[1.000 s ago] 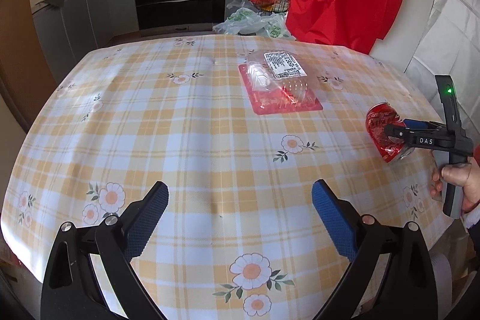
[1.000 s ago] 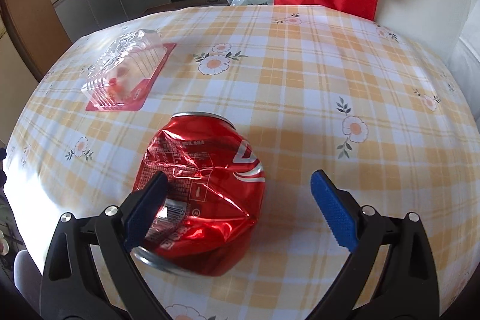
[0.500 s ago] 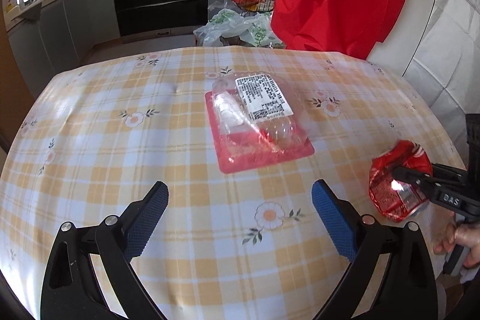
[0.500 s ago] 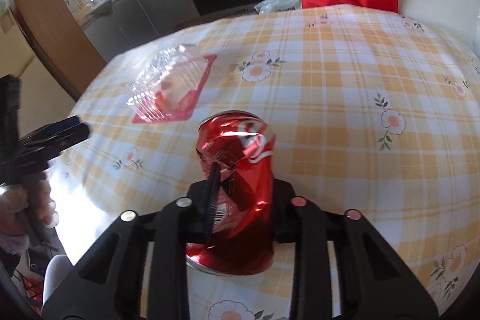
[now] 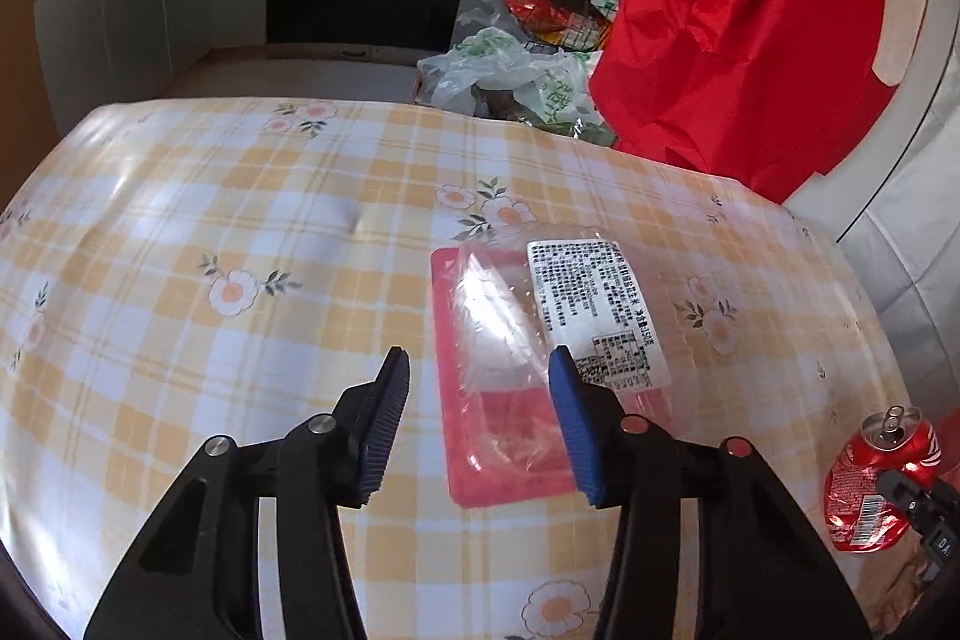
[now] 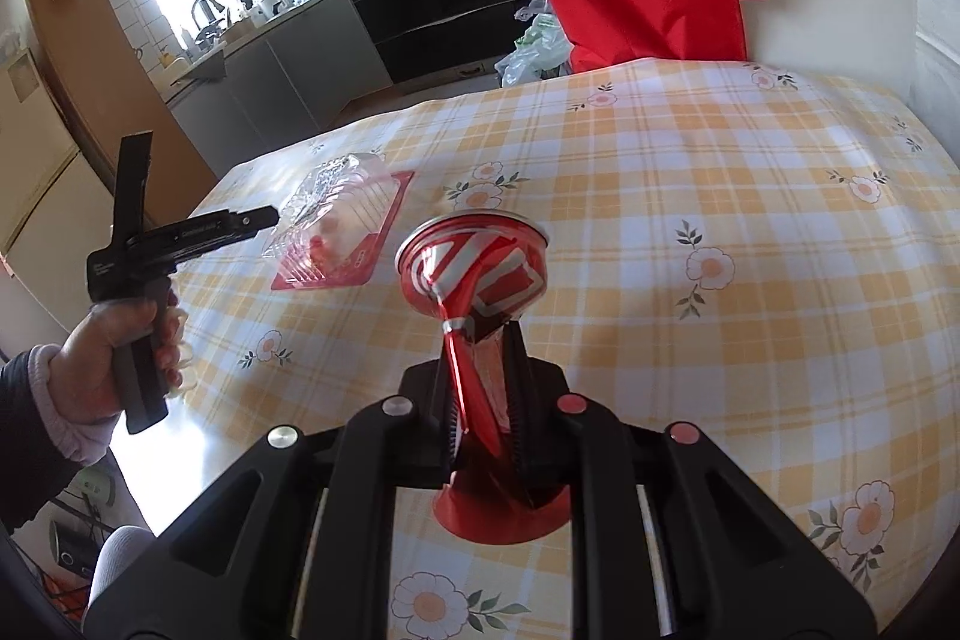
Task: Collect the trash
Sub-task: 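Grasp the pink-bottomed clear food box with the left tool while the right tool holds the can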
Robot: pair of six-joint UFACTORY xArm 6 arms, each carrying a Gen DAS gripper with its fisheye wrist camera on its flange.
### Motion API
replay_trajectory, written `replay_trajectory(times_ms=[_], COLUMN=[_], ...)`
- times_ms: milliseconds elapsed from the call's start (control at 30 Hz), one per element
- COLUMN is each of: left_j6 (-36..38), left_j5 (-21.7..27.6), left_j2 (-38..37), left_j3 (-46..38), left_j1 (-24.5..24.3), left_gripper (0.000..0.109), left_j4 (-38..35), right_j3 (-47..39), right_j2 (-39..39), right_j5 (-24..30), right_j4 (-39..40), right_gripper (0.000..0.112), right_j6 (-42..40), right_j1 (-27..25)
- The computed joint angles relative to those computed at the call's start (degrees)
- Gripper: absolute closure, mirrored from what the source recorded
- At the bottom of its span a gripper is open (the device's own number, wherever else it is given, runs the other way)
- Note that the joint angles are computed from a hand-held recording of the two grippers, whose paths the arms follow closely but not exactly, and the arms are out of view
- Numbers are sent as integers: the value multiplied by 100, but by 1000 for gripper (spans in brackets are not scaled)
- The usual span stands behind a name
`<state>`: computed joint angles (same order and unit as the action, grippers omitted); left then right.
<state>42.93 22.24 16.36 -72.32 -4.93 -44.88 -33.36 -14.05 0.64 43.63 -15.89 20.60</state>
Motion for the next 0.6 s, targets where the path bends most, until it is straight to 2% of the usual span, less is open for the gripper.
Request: replay_trajectory(times_ms=[200, 267, 367, 400, 467, 533, 600], left_j6=[-799, -805, -708, -633, -451, -107, 10], left_j5=[71, 132, 480, 595, 734, 1124, 1123], left_j2=[594, 770, 905, 929, 944, 918, 800], left_j3=[-672, -879, -1074, -1100, -1091, -1083, -941], left_j1=[54, 97, 136, 150, 177, 289, 287], left_gripper=[75, 75, 73, 66, 65, 79, 81], left_j4=[-40, -323, -641, -772, -1074, -1648, -1714], right_j3=[45, 52, 74, 75, 115, 144, 186], right_j2=[-38, -33, -44, -44, -79, -121, -173], right_j5=[70, 92, 110, 109, 105, 118, 114], right_j4=[-4, 30, -16, -6, -123, -206, -327], right_gripper=[95, 95, 95, 95, 95, 95, 95], right_j6=[5, -29, 33, 31, 171, 274, 408], right_j1=[-27, -26, -10, -1, 18, 39, 60])
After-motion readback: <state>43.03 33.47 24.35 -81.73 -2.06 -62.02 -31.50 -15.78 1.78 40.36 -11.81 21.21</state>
